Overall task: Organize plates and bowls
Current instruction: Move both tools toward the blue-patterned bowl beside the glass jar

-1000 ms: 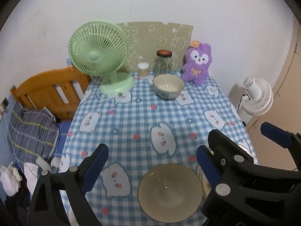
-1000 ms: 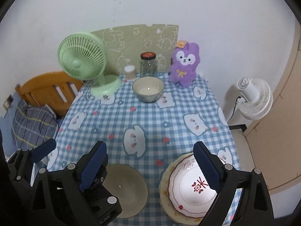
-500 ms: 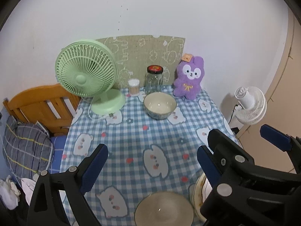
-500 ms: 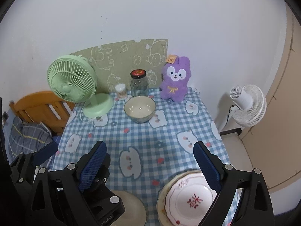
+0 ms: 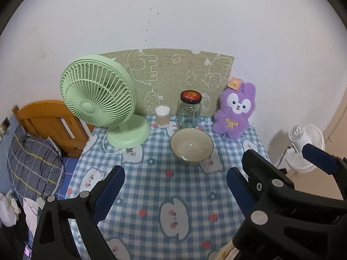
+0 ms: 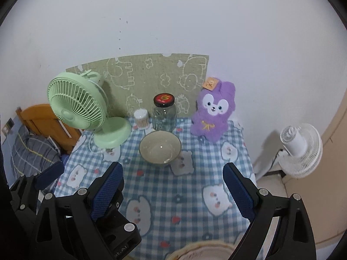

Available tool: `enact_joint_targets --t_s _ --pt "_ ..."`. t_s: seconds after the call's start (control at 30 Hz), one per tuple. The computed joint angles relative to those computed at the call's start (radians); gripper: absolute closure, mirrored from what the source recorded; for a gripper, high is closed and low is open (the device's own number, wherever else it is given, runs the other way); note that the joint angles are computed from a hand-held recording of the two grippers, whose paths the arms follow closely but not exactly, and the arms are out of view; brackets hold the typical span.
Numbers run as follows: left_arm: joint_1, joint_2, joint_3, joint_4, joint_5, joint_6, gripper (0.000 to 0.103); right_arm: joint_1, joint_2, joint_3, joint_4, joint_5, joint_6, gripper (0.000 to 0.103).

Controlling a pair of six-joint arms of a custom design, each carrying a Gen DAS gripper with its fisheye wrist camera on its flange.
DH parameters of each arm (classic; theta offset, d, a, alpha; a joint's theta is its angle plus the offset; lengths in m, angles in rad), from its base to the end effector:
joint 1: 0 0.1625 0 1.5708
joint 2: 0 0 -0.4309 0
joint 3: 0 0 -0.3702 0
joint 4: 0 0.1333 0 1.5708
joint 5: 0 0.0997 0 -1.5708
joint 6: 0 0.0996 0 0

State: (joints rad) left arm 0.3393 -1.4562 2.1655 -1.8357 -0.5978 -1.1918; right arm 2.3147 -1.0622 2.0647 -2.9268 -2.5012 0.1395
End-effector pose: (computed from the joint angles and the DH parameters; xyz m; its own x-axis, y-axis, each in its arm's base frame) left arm -0.3018 -0.3352 0.2560 -0.7363 -0.0390 -0.6755 0.4523 0.7141 -0.5343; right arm 0.3936 -0.3488 0.2055 -0.7099 -0.1024 0.6968 -0.5418 0.7115 -0.4474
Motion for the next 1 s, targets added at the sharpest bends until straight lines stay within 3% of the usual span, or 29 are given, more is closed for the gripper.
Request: enact_joint_targets --t_s 0.23,0.37,0.67,1.0 --pt "0.077 0.091 -0.027 -0.101 0.048 0.052 0.012 -0.081 0.040 -0.033 -0.098 0.044 -0.136 0.008" --pt "0.115 0.136 -0.039 -0.144 0.071 0.046 0.019 -0.121 0.067 -0.050 -0.144 0.063 -0.189 0.013" --pt "0.206 0.245 -0.065 -0.340 0.087 0.211 0.039 -0.213 0.130 -0.103 -0.183 0.114 -0.262 0.025" --pt "0.310 0.367 -0.110 -0.500 0.100 0.337 0.039 -0.309 0.208 -0.150 -0.246 0.170 -0.323 0.028"
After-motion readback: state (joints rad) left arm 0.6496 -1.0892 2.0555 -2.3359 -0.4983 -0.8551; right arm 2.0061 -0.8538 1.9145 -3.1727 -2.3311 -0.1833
